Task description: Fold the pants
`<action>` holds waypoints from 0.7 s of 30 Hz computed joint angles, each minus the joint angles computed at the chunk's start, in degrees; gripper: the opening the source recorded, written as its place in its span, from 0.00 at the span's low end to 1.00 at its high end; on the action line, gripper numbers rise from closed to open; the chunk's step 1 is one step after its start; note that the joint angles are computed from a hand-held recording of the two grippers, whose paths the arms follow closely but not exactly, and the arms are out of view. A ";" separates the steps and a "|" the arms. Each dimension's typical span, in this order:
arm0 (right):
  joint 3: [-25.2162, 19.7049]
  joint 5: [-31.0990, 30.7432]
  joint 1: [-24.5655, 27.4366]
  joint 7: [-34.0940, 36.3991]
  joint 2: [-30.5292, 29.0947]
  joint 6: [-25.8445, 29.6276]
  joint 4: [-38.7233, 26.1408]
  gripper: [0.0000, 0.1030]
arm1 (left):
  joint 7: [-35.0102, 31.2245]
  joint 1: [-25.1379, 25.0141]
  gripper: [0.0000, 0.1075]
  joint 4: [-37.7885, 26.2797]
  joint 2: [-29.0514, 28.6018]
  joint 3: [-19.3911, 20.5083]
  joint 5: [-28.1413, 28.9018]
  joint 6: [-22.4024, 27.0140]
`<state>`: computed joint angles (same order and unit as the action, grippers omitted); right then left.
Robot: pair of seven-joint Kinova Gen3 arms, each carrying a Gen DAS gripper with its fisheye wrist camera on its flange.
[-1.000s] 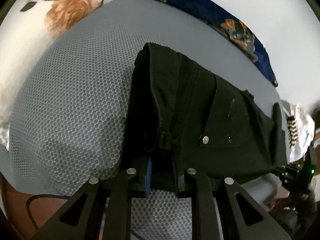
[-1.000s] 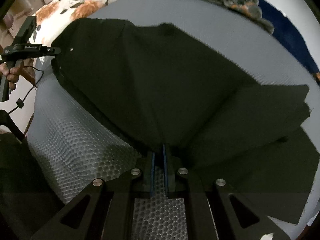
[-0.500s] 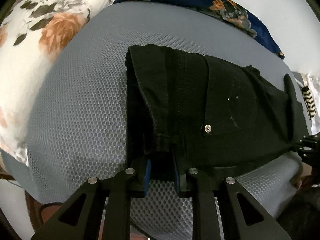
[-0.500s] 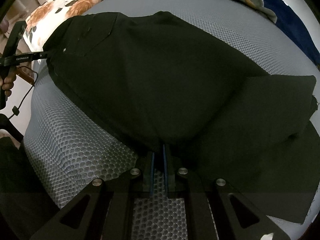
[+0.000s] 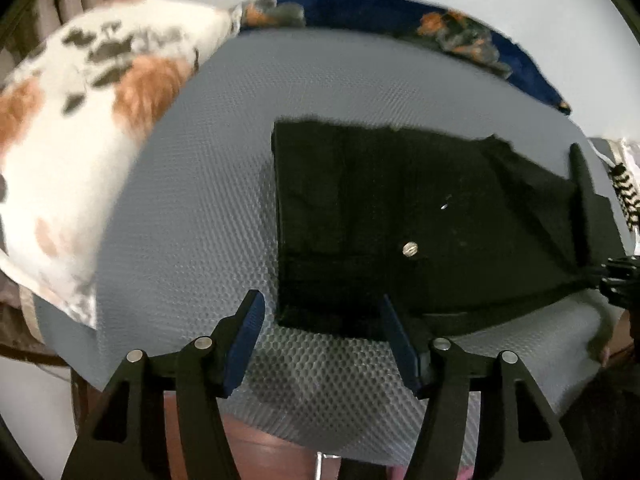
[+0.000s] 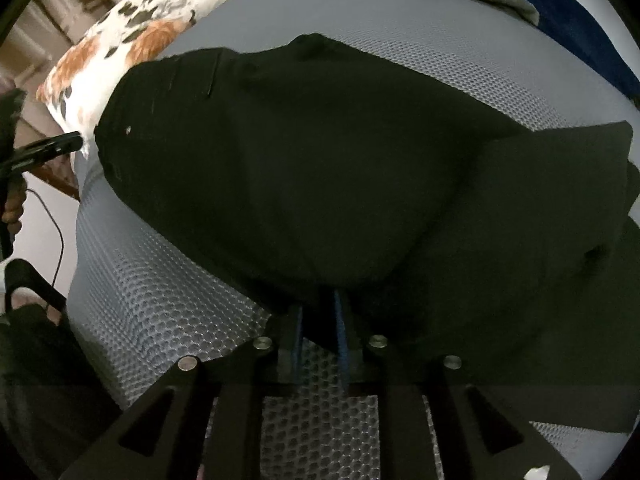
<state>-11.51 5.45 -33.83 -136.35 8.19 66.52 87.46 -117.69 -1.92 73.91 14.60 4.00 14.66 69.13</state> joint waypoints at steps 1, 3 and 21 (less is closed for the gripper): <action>0.06 0.07 0.07 -0.07 -0.24 -0.29 0.27 0.15 | -0.98 -0.25 0.57 0.75 -1.10 0.18 0.59 -0.94; 0.05 0.37 0.10 -0.08 -0.39 -0.54 0.46 0.15 | -4.20 -0.45 0.57 2.48 -3.41 1.16 3.47 -3.15; 0.06 3.98 0.58 -2.27 -2.14 -2.34 -0.70 0.20 | -21.59 16.75 0.53 -0.65 5.89 9.57 9.69 -1.28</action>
